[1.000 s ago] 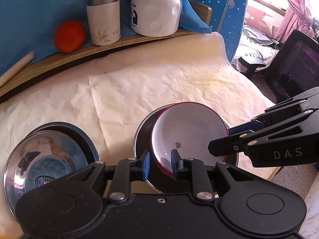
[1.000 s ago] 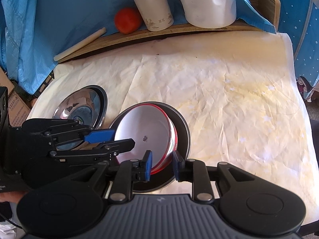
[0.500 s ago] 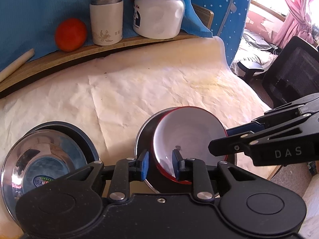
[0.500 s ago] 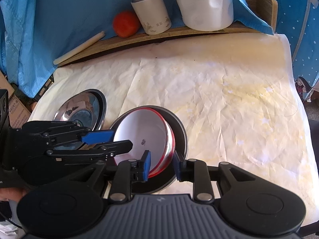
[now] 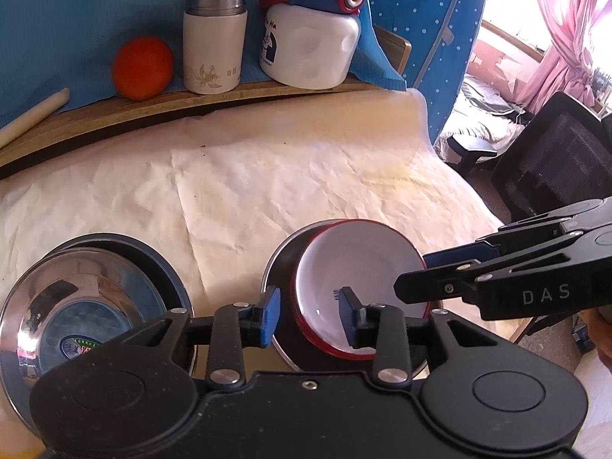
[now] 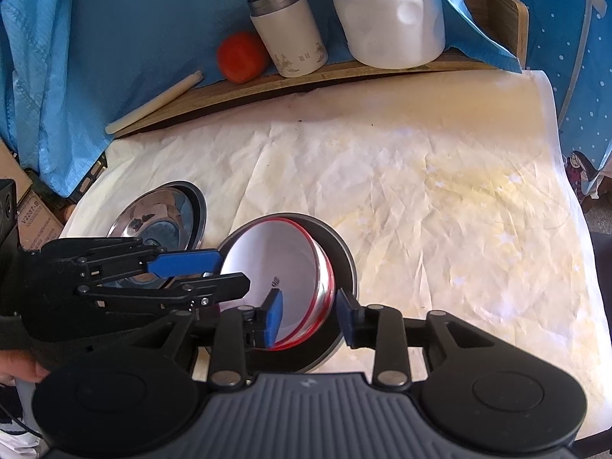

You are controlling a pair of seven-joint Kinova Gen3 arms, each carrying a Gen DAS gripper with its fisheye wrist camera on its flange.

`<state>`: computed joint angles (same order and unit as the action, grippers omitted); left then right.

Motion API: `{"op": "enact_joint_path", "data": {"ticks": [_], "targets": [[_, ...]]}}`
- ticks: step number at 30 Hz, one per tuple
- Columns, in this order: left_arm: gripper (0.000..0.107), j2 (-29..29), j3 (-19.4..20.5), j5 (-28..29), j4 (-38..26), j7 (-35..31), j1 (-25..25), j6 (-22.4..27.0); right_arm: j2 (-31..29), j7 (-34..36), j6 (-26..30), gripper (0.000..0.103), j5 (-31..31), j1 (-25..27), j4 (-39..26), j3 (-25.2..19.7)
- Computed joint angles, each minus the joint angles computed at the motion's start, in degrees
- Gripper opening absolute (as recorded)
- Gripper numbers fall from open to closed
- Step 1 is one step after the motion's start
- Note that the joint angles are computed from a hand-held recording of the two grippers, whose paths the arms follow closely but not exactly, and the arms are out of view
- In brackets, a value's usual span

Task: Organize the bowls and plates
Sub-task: 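Open the left gripper and release the white bowl, then grasp the stack's bowl rim with the left gripper while the right gripper grasps the plate rim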

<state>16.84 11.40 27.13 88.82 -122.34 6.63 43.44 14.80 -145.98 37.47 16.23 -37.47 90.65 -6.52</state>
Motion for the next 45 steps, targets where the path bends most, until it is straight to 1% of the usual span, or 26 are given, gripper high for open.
{"op": "enact_joint_path", "data": {"ticks": [2, 4, 5, 8, 14, 15, 16, 17, 18, 19, 20, 21, 22, 25, 27, 29, 32, 34, 40, 45], "targets": [[0.04, -0.3, 0.2, 1.0, 0.3, -0.9, -0.6, 0.0, -0.5, -0.9, -0.4, 0.047, 1.1, -0.6, 0.5, 0.3], [0.047, -0.7, 0.2, 1.7, 0.8, -1.5, -1.0, -0.6, -0.9, -2.1, -0.3, 0.05, 2.7, -1.4, 1.0, 0.6], [0.05, -1.0, 0.2, 2.3, 1.1, -1.8, -1.2, -1.1, -1.1, -2.3, -0.5, 0.054, 3.0, -1.4, 1.2, 0.5], [0.052, -1.2, 0.3, 4.2, 1.5, -3.0, -2.3, -1.3, -1.9, -3.0, -1.2, 0.064, 3.6, -1.2, 2.2, 0.2], [0.061, -1.8, -0.1, 6.3, 2.2, -4.0, -3.2, -2.0, -3.6, -6.3, -2.0, 0.078, 6.6, -1.7, 4.1, 0.1], [0.064, -2.0, -0.2, 6.6, 2.4, -4.2, -3.4, -2.1, -4.0, -7.2, -2.0, 0.08, 7.5, -1.9, 4.5, 0.1], [0.067, -2.2, -0.2, 7.0, 2.7, -4.5, -3.6, -2.3, -4.3, -8.0, -2.3, 0.085, 8.2, -2.0, 4.9, 0.0], [0.074, -2.5, -0.1, 7.7, 3.1, -5.0, -3.9, -2.7, -4.6, -8.9, -2.7, 0.09, 8.8, -2.0, 5.4, -0.1], [0.079, -2.7, -0.1, 8.6, 3.6, -5.6, -4.2, -3.3, -5.0, -9.6, -3.0, 0.092, 9.3, -2.0, 5.8, -0.3], [0.082, -3.0, -0.1, 9.1, 4.0, -6.0, -4.3, -3.7, -5.3, -10.3, -3.2, 0.095, 9.8, -1.9, 6.2, -0.4], [0.087, -3.2, -0.2, 9.6, 4.3, -6.3, -4.5, -4.0, -5.4, -10.6, -3.2, 0.098, 10.1, -1.8, 6.4, -0.6], [0.091, -3.3, -0.2, 10.2, 4.7, -6.6, -4.6, -4.5, -5.5, -10.9, -3.0, 0.099, 10.4, -1.7, 6.5, -0.8], [0.093, -3.4, -0.3, 10.7, 4.9, -7.0, -4.8, -4.8, -5.8, -11.5, -3.0, 0.101, 10.9, -1.7, 6.9, -1.0], [0.097, -3.8, -0.6, 11.4, 5.8, -7.6, -5.0, -6.2, -6.2, -12.2, -3.2, 0.102, 11.3, -1.2, 7.7, -1.5], [0.102, -4.1, -0.6, 12.0, 6.7, -8.7, -5.3, -7.6, -6.4, -12.2, -3.5, 0.103, 11.3, -0.7, 8.2, -1.7], [0.102, -4.9, -0.1, 13.6, 8.5, -11.9, -5.9, -10.1, -6.4, -12.1, -3.7, 0.103, 11.2, -0.4, 8.8, -1.9], [0.102, -5.6, 0.2, 14.2, 10.4, -16.1, -6.1, -12.9, -6.2, -13.5, -2.9, 0.103, 13.1, -1.1, 9.3, -1.9], [0.102, -5.5, -0.1, 13.4, 10.5, -17.2, -6.0, -13.1, -6.0, -14.1, -1.8, 0.103, 13.9, -1.5, 9.2, -2.0], [0.102, -4.5, -0.5, 10.8, 9.1, -17.7, -5.7, -11.1, -5.5, -11.7, -0.2, 0.103, 10.5, -0.3, 8.2, -2.5], [0.102, -3.7, -1.1, 5.3, 7.7, -15.8, -4.0, -10.3, -4.6, -10.0, 2.1, 0.103, 8.6, 0.0, 6.7, -2.3]]}}
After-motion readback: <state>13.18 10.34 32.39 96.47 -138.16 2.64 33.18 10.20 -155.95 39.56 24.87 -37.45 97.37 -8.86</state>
